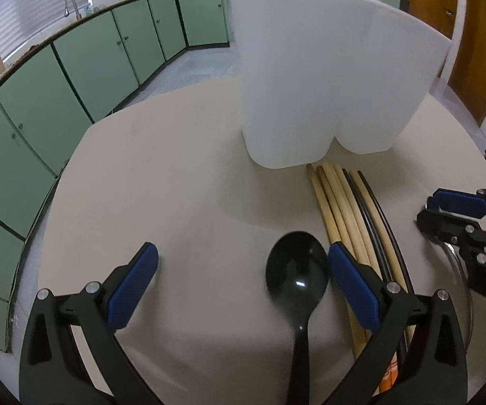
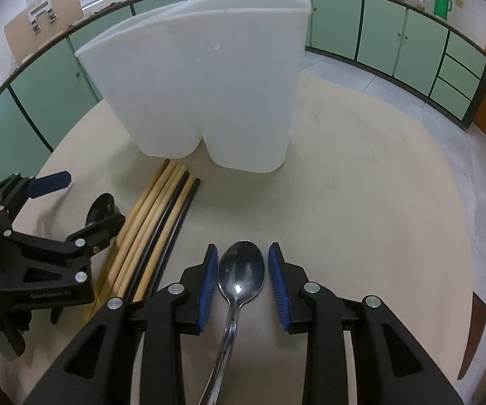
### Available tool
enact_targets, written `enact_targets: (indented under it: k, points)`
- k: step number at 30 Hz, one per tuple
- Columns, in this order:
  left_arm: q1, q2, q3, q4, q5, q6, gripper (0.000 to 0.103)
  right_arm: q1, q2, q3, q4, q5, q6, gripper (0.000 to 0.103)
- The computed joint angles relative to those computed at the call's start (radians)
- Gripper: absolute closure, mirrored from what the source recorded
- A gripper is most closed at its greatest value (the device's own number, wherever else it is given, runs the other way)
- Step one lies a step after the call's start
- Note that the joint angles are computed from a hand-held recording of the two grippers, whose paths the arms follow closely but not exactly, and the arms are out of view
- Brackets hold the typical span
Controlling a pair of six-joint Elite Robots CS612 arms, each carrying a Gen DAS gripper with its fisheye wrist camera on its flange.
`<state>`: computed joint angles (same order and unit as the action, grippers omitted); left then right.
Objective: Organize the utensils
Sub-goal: 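Close the left gripper on the black spoon while the right gripper holds the steel spoon, then lift both spoons and drop them into the white holder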
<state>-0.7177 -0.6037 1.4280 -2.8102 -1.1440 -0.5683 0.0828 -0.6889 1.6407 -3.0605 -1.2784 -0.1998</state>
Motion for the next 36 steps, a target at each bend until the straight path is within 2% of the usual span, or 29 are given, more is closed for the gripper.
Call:
enact_targets:
  k: [2,5,8,10,12,15,20,23,25,27,29,33,36]
  points:
    - [0.002,-0.002,0.005,0.0,-0.013,-0.014,0.006,0.005,0.001,0.0,0.003,-0.003,0.004,0.072]
    - [0.0,-0.006,0.016,-0.017,-0.025,-0.021,0.017,0.003,0.0,-0.009,0.031,0.007,0.015,0.073]
    - [0.006,-0.011,0.028,-0.051,-0.058,-0.013,0.036,0.0,-0.001,-0.013,0.043,0.018,0.023,0.076]
    - [0.011,-0.014,0.038,-0.088,-0.101,0.002,0.059,-0.002,-0.003,-0.006,0.035,0.025,0.027,0.076]
    - [0.021,-0.018,0.051,-0.137,-0.159,0.006,0.069,-0.005,-0.007,0.015,-0.026,0.033,0.026,0.076]
    - [0.026,-0.03,0.089,-0.253,-0.207,-0.002,0.07,-0.012,-0.014,0.055,-0.138,0.075,0.009,0.076]
    - [0.006,-0.052,0.146,-0.376,-0.169,0.02,0.07,-0.016,-0.026,0.103,-0.27,0.094,0.031,0.076]
    - [-0.017,-0.062,0.174,-0.436,-0.09,0.041,0.07,-0.017,-0.031,0.129,-0.355,0.089,0.046,0.076]
    - [-0.04,-0.069,0.189,-0.47,-0.021,0.063,0.07,-0.023,-0.035,0.135,-0.391,0.104,0.054,0.076]
    - [-0.052,-0.076,0.204,-0.518,0.019,0.082,0.07,-0.034,-0.041,0.141,-0.435,0.143,0.068,0.076]
    - [-0.039,-0.077,0.208,-0.562,0.031,0.113,0.07,-0.043,-0.047,0.143,-0.475,0.184,0.095,0.076]
    - [-0.051,-0.086,0.236,-0.656,0.084,0.145,0.07,-0.066,-0.061,0.165,-0.583,0.258,0.15,0.076]
    - [-0.066,-0.093,0.243,-0.709,0.127,0.176,0.07,-0.073,-0.059,0.162,-0.643,0.286,0.17,0.076]
